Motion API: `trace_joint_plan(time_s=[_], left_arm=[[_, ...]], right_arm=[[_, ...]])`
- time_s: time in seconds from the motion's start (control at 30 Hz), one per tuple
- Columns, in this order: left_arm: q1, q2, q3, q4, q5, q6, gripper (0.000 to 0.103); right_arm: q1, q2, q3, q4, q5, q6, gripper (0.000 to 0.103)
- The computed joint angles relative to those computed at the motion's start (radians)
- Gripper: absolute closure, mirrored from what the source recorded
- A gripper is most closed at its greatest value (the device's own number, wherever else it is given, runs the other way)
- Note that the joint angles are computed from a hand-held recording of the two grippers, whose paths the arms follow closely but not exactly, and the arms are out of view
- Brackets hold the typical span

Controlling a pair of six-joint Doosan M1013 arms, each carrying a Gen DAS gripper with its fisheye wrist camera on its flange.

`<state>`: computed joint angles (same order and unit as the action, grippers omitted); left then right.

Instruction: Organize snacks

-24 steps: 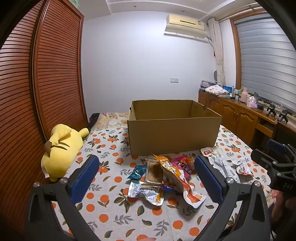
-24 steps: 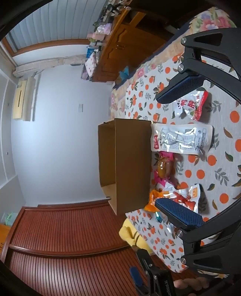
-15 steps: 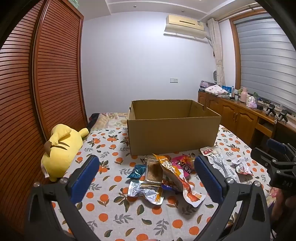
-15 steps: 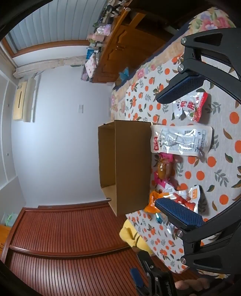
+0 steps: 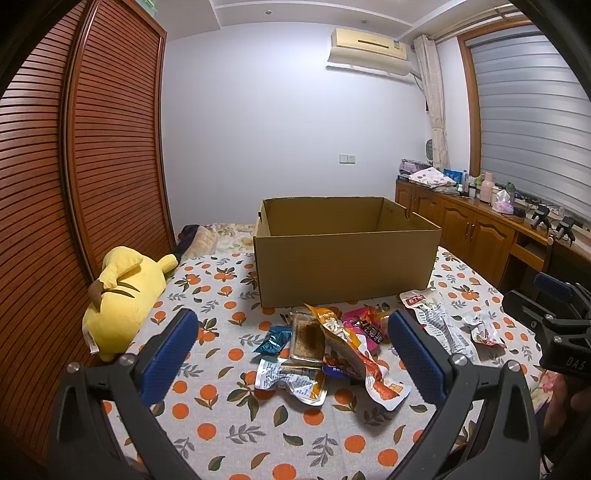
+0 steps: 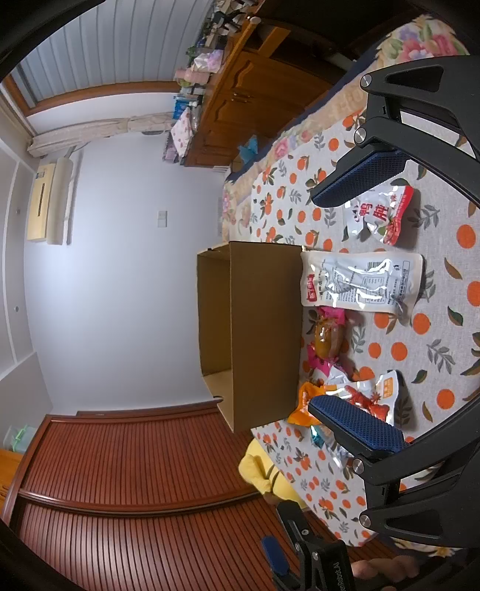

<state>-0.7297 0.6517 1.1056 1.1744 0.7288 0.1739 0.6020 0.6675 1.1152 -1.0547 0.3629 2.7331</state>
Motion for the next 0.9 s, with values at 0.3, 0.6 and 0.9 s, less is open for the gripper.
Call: trace_joint_plan(time_s=[0.3, 0.6, 0.9], left_arm=[[-0.001, 0.0, 0.001, 0.001, 0.002, -0.003, 0.0], [-0.001, 0.0, 0.001, 0.001, 0.003, -0.002, 0.0], [-0.001, 0.001, -0.001, -0.001, 0.004, 0.001, 0.0]], right_arm=[[0.0, -0.003, 0.003, -0.004, 0.0, 0.004, 0.0], [0.001, -0.003, 0.004, -0.013, 0.001, 0.014, 0.0], [0.0, -0.004, 0.005, -0.014, -0.002, 0.016, 0.0]])
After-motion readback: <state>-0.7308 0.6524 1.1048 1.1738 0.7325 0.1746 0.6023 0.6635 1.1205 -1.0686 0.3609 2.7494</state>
